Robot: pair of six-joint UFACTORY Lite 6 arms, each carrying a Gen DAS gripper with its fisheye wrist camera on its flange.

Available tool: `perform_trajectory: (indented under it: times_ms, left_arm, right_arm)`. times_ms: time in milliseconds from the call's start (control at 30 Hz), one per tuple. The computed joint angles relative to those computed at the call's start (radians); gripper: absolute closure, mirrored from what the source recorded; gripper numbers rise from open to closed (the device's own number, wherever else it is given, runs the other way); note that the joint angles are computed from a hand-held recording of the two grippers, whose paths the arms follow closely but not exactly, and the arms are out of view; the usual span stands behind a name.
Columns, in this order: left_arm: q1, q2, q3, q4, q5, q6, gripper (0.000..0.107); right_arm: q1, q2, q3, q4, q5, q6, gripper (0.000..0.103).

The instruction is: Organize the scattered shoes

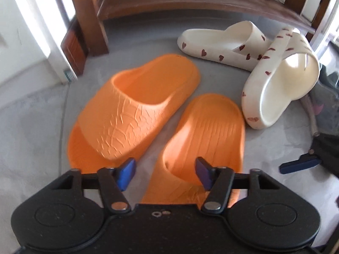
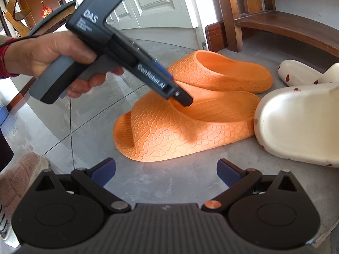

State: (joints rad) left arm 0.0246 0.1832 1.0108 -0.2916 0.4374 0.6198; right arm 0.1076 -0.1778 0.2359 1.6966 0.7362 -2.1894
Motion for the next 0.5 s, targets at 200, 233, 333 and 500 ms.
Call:
perform_trajectory:
  times_ms: [200, 233, 333, 500]
  left_arm:
    - [0.068, -0.102, -0.106, -0.057, -0.018, 0.138, 0.091]
    - [0.089, -0.148, -0.146, -0.060, -0.032, 0.169, 0.093]
    - [0.170, -0.255, -0.206, -0.045, -0.020, 0.190, 0.097]
    - [0.377, -0.421, -0.251, -0.066, 0.034, 0.273, 0.097]
  right_arm:
    - [0.024, 0.001, 0.012, -0.007, -0.004, 0.013, 0.000]
    - [0.026, -0.002, 0.013, -0.012, -0.003, 0.016, 0.000]
    - [0.032, -0.009, 0.018, -0.023, -0.002, 0.022, 0.000]
    - [0.065, 0.016, 0.050, -0.034, -0.005, 0.025, 0.000]
